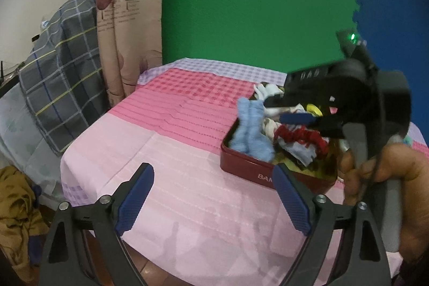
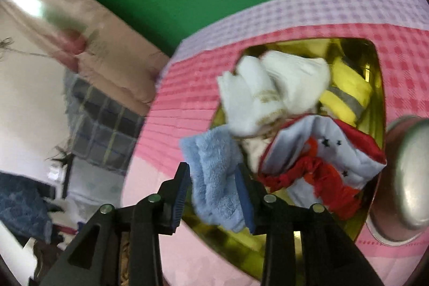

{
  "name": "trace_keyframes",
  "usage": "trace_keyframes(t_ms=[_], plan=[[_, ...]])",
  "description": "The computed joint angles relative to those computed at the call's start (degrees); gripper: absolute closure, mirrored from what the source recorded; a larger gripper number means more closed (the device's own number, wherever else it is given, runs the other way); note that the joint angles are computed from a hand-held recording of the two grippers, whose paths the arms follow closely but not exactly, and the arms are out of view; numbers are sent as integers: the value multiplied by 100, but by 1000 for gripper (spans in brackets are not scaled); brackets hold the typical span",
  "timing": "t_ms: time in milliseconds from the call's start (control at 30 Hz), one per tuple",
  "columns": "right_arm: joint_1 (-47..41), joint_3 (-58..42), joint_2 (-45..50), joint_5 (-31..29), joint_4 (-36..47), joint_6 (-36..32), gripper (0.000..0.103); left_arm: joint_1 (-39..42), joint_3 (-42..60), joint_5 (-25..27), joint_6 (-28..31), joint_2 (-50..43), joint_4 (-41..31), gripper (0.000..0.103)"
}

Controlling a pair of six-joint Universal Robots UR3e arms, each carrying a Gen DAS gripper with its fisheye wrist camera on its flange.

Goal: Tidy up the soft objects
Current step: 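Lower the blue towel into the tin tray and open the right gripper, then grasp the yellow-white towel with the left gripper and lift it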

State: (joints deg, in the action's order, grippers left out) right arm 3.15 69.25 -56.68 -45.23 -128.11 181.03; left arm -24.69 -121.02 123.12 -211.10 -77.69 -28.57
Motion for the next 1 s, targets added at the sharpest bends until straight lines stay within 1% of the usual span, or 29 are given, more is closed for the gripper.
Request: trace_keyframes(t_ms=[67, 100, 200, 333, 400, 433, 500, 533, 567, 600, 633, 667, 733, 767, 833, 900, 1000], plan=[[-70, 293, -259, 85, -103, -232, 67, -70, 55, 74, 53, -88, -24, 15], [-122, 504, -448, 159, -138, -477, 67, -125, 84, 139, 70, -142, -29, 15], [-436, 1450, -1226, 252, -398, -1074, 67, -223, 158, 203, 127, -242, -57, 15], [-1242, 3118, -2672, 238, -836, -1987, 67, -359, 267, 262, 127, -353, -141, 15], [-1740, 3703, -3256, 286, -829, -2421, 67, -461, 352, 335, 117, -441, -206, 15], [-2075, 4039, -3612, 269, -856, -2651, 66, -506, 394, 369, 115, -489, -238, 15], [-2864, 4626, -4237, 245, -915, -3074, 58, -596, 488, 416, 123, -604, -298, 15], [-3292, 4840, -4455, 293, -870, -3322, 51, -652, 560, 451, 103, -678, -351, 15], [-3650, 5024, -4593, 353, -843, -3562, 46, -700, 621, 487, 84, -738, -402, 15], [-4066, 5226, -4727, 364, -920, -3777, 46, -763, 672, 526, 75, -801, -431, 15], [-4511, 5454, -4761, 228, -1317, -3856, 46, -831, 720, 568, 74, -871, -447, 15], [-4716, 5572, -4739, 129, -1609, -3864, 46, -900, 769, 625, 59, -941, -477, 15], [-5146, 5784, -4340, -401, -2742, -3892, 46, -1056, 952, 736, 37, -1156, -615, 14], [-5260, 5756, -4149, -560, -2967, -3991, 45, -1082, 1004, 745, 60, -1218, -642, 14], [-5388, 5391, -3420, -1192, -3375, -4167, 45, -1245, 1187, 852, 66, -1469, -733, 14], [-5531, 5060, -2838, -1519, -3628, -4250, 45, -1393, 1396, 924, 112, -1713, -896, 14], [-5563, 4612, -1992, -2086, -4269, -4253, 45, -1604, 1805, 943, 235, -2089, -1150, 14]])
